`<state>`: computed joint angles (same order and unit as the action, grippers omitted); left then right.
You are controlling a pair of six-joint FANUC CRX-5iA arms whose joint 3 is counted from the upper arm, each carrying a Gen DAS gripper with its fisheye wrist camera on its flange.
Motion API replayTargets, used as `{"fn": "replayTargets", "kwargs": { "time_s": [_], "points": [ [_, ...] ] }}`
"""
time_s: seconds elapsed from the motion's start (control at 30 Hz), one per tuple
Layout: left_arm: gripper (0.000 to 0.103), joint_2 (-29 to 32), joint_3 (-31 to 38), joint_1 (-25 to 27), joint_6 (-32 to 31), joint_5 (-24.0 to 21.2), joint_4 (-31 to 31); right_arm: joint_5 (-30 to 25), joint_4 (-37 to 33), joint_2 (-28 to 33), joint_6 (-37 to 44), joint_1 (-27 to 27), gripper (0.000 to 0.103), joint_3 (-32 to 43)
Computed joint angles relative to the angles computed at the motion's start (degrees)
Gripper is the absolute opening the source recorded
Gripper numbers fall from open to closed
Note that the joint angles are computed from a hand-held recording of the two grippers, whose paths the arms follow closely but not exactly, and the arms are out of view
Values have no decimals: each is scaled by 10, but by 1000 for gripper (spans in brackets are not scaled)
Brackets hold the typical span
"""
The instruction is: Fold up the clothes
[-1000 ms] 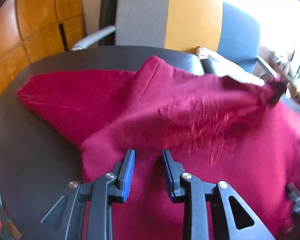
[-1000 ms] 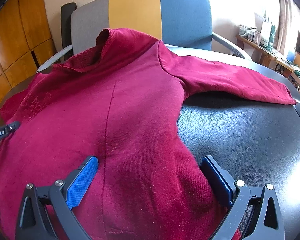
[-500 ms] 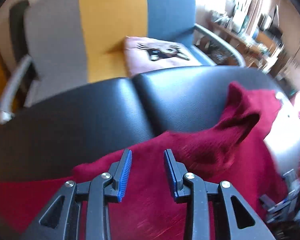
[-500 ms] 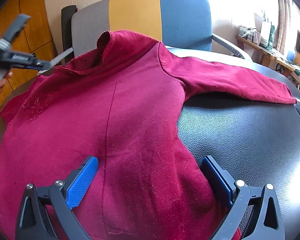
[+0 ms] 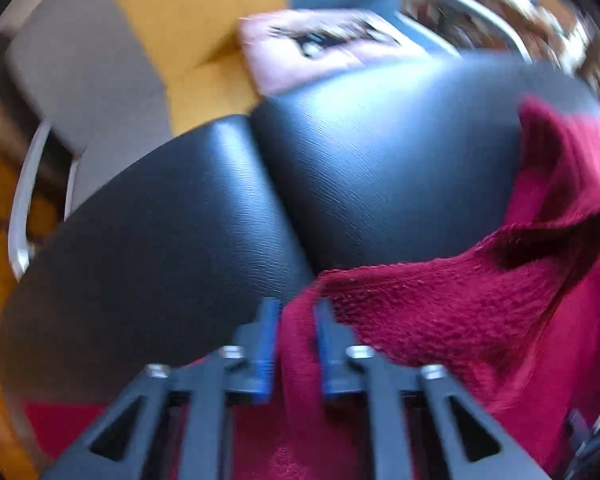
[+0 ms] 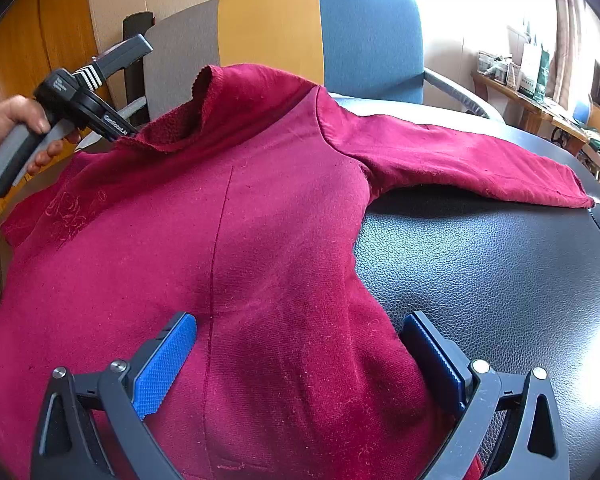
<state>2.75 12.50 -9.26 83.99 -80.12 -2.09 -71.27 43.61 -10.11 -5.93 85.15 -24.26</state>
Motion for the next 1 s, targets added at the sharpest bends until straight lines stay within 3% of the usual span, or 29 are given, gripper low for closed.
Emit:
{"fn": "replayTargets", "kwargs": {
  "time_s": [0.2, 0.47, 0.53, 0.7, 0.87, 1.0],
  "points": [
    [7, -94, -120, 61, 120, 134, 34, -2, 1, 2, 0, 0, 103, 1],
    [19, -62, -112, 27, 178, 182, -49, -4, 0, 4, 3, -1, 103, 4],
    [24, -58, -113, 42, 173, 181, -15, -5, -1, 5, 3, -1, 103, 4],
    [35, -147, -220, 112, 205, 257, 104, -4, -1, 6, 3, -1, 103, 6],
    [36, -228, -246, 45, 302, 244, -35, -6, -3, 9, 4, -1, 103, 9],
    [37, -262, -269, 35, 301, 235, -51, -7, -6, 9, 6, -1, 103, 12]
  ]
}}
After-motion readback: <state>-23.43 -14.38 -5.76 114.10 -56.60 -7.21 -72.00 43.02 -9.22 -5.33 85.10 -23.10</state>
